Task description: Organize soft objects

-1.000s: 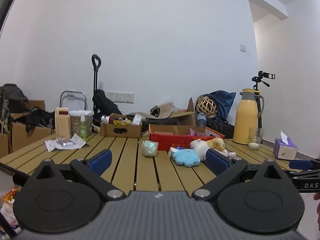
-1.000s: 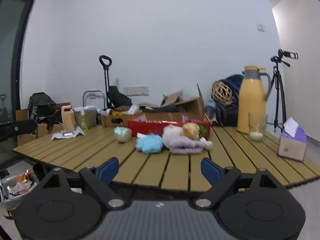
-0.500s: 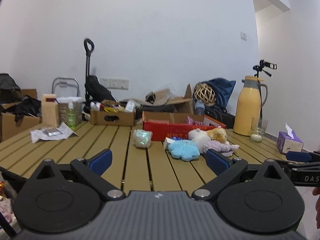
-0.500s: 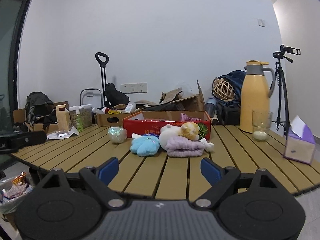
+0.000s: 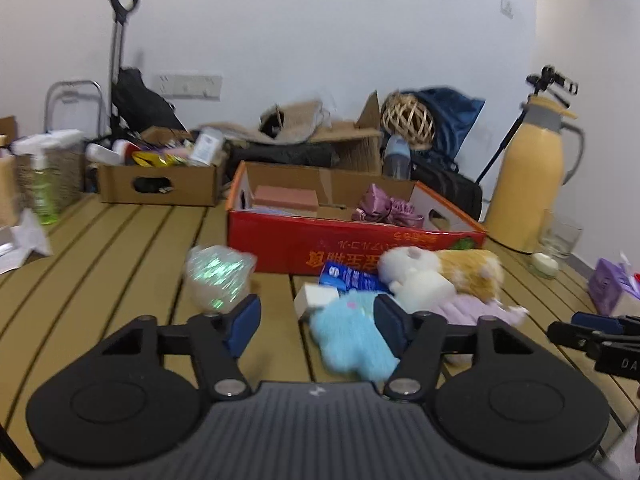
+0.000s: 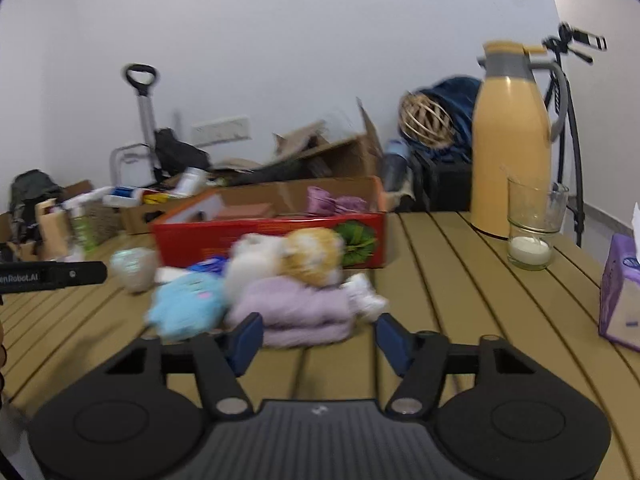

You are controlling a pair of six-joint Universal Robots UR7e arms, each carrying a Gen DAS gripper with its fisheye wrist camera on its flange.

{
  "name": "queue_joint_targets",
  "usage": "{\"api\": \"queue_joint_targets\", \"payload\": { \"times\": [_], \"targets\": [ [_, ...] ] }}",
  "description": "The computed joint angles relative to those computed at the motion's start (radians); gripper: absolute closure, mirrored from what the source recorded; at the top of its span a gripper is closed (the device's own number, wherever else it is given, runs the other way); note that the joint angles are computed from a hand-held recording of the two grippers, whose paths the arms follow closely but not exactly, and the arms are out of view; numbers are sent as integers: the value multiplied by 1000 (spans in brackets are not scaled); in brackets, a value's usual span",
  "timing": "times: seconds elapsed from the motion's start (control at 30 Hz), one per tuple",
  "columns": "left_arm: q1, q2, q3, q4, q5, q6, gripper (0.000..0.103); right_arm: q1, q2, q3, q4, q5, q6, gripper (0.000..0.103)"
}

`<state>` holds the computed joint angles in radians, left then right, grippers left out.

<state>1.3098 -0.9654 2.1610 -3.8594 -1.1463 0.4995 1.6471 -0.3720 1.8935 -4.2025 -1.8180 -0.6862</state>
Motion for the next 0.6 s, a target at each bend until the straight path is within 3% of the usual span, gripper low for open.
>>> {"api": "queue_joint_targets", "payload": {
  "times": [0.13,0.27,0.33,0.4,0.43,0.5,0.6],
  "targets": [
    [22,65,-149,121,20,-34,46,-19,-11,-118,163,-21,13,50],
    [50,89,-223,261,-2,-82,48,-27,14,-231,298,-48,-7,57],
    [63,95,-239,305,-21,-87,68,-29,33,-277,347,-63,-23,62],
    [68,101,-243,305,-31,-86,77,-34,41,-291,371,-61,-18,71],
    [72,101,-242,300,-41,-86,79,-35,46,-294,365,-59,-18,72],
    [81,93,-235,298,-64,-103,80,-37,49,-295,351,-60,-10,85],
    [80,89,-227,262,-68,-108,82,-40,41,-287,354,-68,9,87]
  ]
}}
